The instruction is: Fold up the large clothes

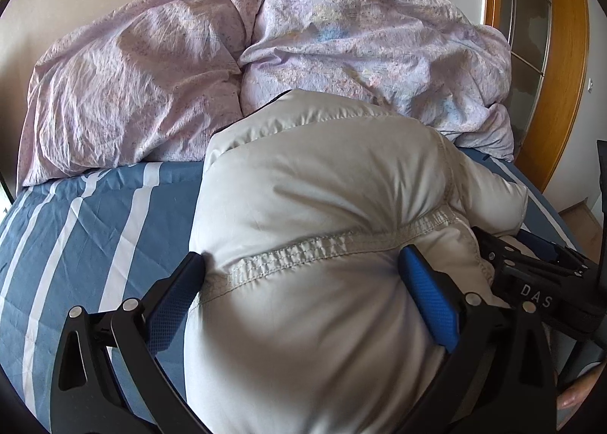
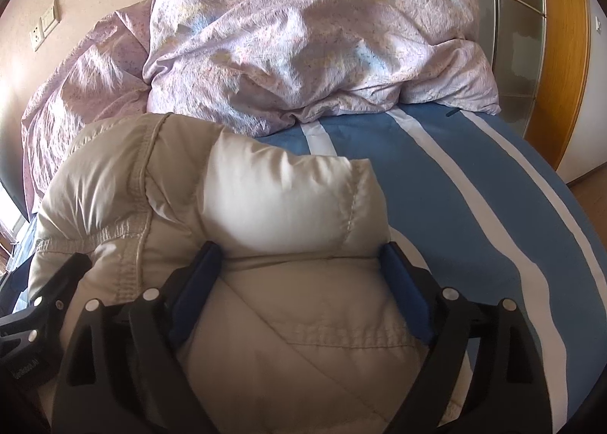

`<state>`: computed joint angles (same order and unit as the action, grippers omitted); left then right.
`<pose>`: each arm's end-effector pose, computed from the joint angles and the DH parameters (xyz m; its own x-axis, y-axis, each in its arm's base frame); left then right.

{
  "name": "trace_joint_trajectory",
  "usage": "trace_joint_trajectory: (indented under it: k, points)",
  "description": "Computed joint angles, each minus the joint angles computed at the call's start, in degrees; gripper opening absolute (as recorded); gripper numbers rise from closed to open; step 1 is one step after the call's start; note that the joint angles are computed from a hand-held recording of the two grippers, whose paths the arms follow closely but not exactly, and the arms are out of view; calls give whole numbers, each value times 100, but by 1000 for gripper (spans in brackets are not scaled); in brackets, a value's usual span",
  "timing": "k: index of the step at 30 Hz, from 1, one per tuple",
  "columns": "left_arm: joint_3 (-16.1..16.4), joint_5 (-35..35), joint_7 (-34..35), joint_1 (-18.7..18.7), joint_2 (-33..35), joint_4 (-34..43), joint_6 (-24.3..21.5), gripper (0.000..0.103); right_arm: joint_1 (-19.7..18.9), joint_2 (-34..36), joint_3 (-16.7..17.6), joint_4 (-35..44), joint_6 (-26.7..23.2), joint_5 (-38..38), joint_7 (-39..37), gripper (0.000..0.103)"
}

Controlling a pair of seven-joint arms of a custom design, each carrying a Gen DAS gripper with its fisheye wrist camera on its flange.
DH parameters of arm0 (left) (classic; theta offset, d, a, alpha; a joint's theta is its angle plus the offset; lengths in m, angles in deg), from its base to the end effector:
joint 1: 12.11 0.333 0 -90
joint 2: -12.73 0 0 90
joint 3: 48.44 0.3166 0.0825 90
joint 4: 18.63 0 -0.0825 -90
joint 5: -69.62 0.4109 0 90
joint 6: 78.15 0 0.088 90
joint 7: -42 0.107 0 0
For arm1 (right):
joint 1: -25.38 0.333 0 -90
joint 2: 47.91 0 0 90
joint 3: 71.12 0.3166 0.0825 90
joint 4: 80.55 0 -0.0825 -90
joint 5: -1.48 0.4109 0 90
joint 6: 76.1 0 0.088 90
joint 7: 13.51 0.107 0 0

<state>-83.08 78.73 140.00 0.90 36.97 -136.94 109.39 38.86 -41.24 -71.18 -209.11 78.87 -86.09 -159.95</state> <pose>0.6173 -0.2291 0.3460 -0.5179 -0.8552 0.0215 -0.5522 0.3150 -0.7719 0.5389 0.1640 0.3100 -0.4754 -0.8649 -0.1611 -0.5244 0.4256 -0.7375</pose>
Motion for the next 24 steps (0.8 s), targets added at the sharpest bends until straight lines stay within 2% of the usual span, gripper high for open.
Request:
trace_joint_trajectory:
  k: [13,19,21,22,23,24]
  points:
    - [426,-32,-84,-411,-36,18,18,102,30,33,-13,27,-64,290,-268,88]
    - [886,-106,-110,-874,-154,50,-50,102,38,58,-23,48,-72,625,-566,89]
    - [731,-118,-54,-717,-172,48,-138,102,43,28,-4,22,-108,1020,-924,91]
    - [559,-140,11,-546,-182,54,-243,102,44,11,4,-3,-127,1278,-1099,97]
    - [327,-195,105,-321,-176,35,-299,102,-9,-26,-36,-88,139,1423,-1096,97]
    - [-88,-263,265,84,-141,6,-381,102,-40,-81,-85,-186,372,1362,-933,97]
